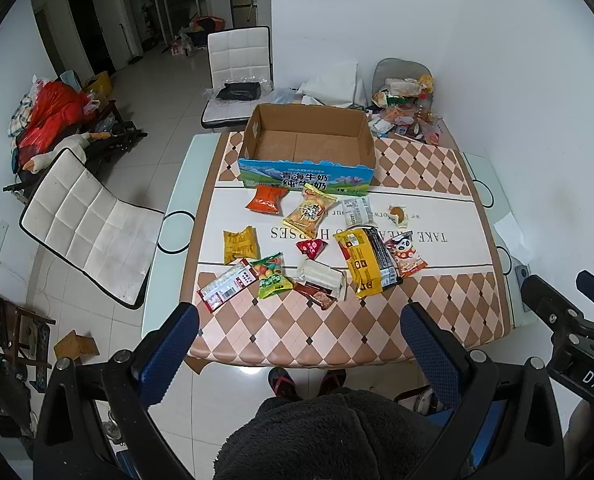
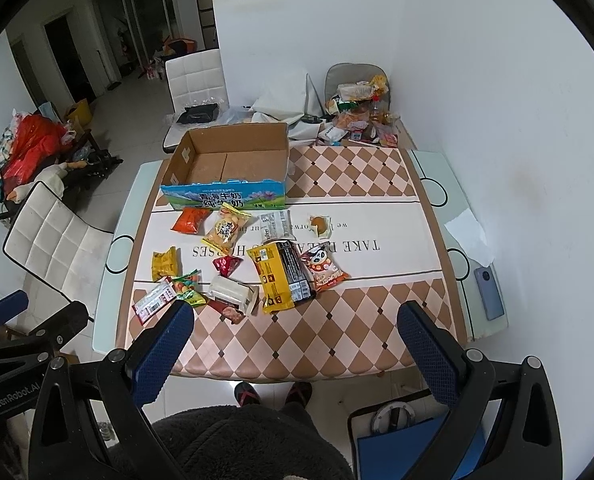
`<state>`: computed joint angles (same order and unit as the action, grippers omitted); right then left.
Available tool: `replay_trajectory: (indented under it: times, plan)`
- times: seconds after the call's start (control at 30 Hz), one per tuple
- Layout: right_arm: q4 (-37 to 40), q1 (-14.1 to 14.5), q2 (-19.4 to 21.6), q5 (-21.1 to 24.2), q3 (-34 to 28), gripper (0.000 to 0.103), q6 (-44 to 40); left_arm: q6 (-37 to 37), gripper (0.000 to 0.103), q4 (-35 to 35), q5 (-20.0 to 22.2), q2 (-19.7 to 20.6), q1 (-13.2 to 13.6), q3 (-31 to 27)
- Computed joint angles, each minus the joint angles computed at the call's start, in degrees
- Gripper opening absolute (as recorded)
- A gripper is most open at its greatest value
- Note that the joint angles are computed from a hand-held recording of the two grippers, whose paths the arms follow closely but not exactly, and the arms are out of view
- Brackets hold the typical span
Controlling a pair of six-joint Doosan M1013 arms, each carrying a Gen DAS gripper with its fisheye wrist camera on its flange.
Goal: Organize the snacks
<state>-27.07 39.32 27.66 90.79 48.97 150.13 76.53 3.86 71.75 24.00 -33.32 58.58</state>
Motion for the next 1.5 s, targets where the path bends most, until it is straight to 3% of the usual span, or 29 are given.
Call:
replay_trajectory:
  times: [0.37, 1.43, 1.5]
  plan:
    - [-0.1, 0.1, -0.2, -0.3, 0.5, 0.103, 0.3, 0.3, 0.103, 0.2, 1.4, 1.3, -0.2, -2.9]
    - [-0.2, 0.3, -0.7, -0.9, 1.6, 0.103, 0.7, 0.2, 0.103, 0.1, 0.8, 0.9, -0.1, -2.3]
    - [0.3, -0.1, 0.2, 0.2, -0.9, 0.103, -0.4, 0.1, 0.103, -0.1, 0.8, 1.1, -0.1, -2.6]
